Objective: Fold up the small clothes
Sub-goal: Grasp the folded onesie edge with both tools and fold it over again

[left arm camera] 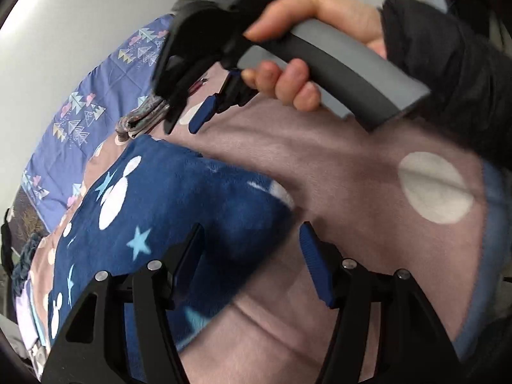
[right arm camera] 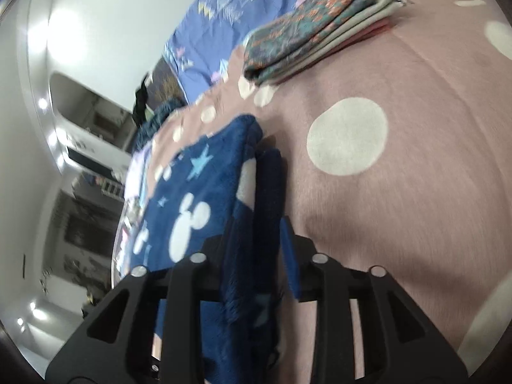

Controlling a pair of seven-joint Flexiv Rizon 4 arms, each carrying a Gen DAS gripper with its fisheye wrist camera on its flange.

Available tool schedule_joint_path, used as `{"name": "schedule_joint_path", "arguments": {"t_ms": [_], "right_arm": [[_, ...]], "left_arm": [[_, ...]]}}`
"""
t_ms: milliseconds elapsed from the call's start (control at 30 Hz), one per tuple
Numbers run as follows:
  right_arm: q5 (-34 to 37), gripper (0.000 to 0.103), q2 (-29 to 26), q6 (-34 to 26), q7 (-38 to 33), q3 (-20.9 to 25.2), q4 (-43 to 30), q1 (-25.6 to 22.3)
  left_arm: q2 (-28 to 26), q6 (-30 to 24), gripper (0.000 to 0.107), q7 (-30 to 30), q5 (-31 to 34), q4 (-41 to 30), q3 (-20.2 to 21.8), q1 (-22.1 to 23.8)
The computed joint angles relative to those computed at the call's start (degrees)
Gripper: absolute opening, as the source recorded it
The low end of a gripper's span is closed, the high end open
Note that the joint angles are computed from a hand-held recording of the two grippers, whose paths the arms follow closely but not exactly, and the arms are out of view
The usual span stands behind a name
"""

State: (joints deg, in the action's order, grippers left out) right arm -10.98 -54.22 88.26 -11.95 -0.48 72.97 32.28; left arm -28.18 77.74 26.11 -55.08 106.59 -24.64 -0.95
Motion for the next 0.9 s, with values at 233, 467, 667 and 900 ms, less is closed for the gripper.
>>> {"name": "schedule_joint_path", "arguments": {"t_ms": [233,467,667,900], "right_arm": [[0.04,0.053,-8.68,-10.53,-13.39,14.75,-15.6,-7.88],[5.04,0.025,-12.43,-10.01,-15.23,12.33,-22.67,-6.76],[3.96,0.02,-9.65,-1.61,-15.7,6.08,-18.63,-4.17],[5.45,0.02,-13.12,-6.66,-16.82,9.81,-22.76,-6.06]], "left_arm": [[-2.77,7.43,0.07,-4.75,4.63,-0.76,-1.7,-0.49],[-3.61,7.36,0.045,-10.6,8.82,-1.25,-2.85,0.13],[-1.89,-4.68,0.02,-15.11,8.92,-3.17,-2.33,3.28],[-1.14,-10.04,0.019,-16.72,7.0,-3.5,2.15,0.99]]}}
